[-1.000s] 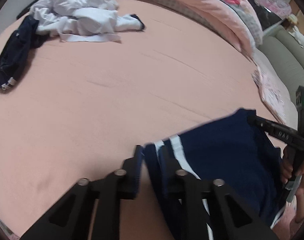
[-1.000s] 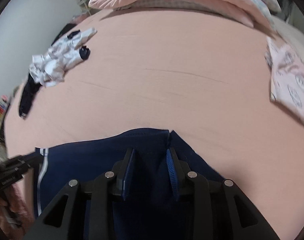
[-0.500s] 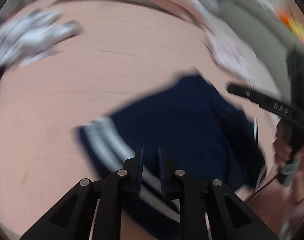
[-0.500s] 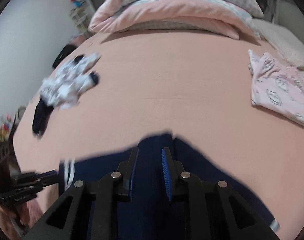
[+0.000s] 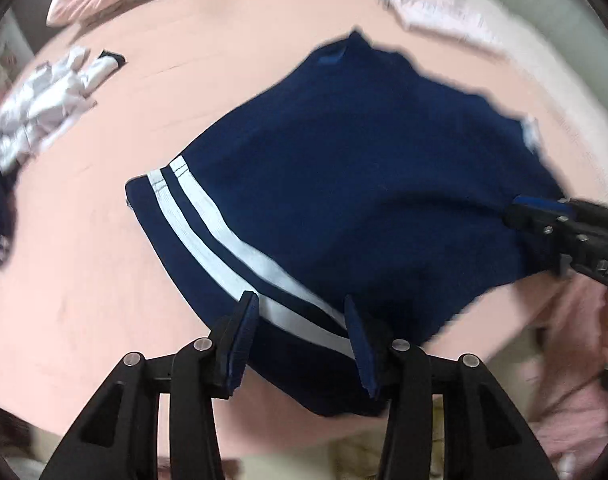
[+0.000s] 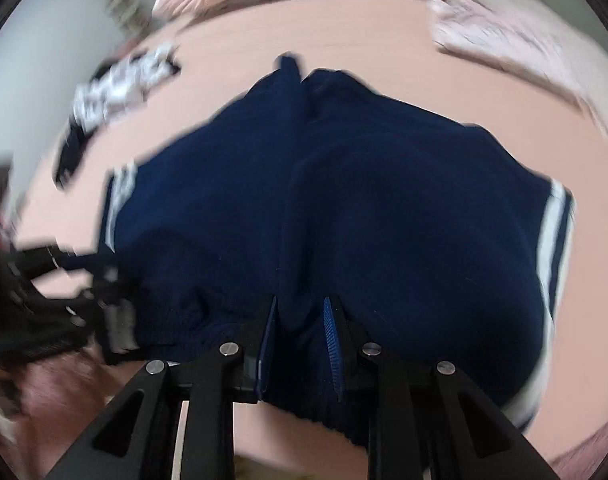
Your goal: Fold clothes
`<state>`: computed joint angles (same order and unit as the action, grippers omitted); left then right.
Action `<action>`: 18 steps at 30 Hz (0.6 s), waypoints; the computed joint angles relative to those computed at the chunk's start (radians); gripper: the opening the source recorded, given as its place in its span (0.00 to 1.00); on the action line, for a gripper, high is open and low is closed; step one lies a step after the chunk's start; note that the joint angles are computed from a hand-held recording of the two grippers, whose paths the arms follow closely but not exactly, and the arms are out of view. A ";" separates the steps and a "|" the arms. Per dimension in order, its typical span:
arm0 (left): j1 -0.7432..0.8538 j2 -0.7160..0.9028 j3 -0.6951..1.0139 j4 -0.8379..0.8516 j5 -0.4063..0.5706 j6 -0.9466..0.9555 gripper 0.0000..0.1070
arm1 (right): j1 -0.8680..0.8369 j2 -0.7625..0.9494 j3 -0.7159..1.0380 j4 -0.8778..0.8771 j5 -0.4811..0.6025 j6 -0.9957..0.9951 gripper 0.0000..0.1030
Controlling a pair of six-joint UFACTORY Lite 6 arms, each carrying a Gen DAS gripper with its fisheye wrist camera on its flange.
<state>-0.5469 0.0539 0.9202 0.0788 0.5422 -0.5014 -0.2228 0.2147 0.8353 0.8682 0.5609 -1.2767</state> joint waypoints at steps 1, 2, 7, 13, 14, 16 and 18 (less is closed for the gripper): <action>0.004 -0.031 -0.016 -0.041 -0.015 0.034 0.38 | -0.019 -0.047 -0.018 -0.014 -0.005 -0.012 0.21; -0.004 -0.034 -0.015 -0.040 -0.015 0.037 0.38 | -0.026 -0.103 -0.048 -0.031 -0.039 -0.024 0.22; -0.044 0.077 0.029 -0.017 0.002 0.016 0.39 | -0.077 -0.092 -0.056 -0.097 -0.093 -0.036 0.23; 0.068 0.021 0.002 -0.178 0.089 0.174 0.39 | -0.288 0.111 0.106 -0.042 0.060 -0.110 0.22; 0.080 0.008 0.004 -0.178 0.091 0.177 0.39 | -0.343 0.147 0.172 -0.031 0.146 -0.092 0.22; 0.078 -0.003 0.036 -0.154 0.062 0.174 0.39 | -0.409 0.191 0.269 -0.016 0.246 -0.063 0.22; 0.068 0.027 0.090 -0.184 0.015 0.219 0.39 | -0.390 0.175 0.298 -0.044 0.192 -0.027 0.23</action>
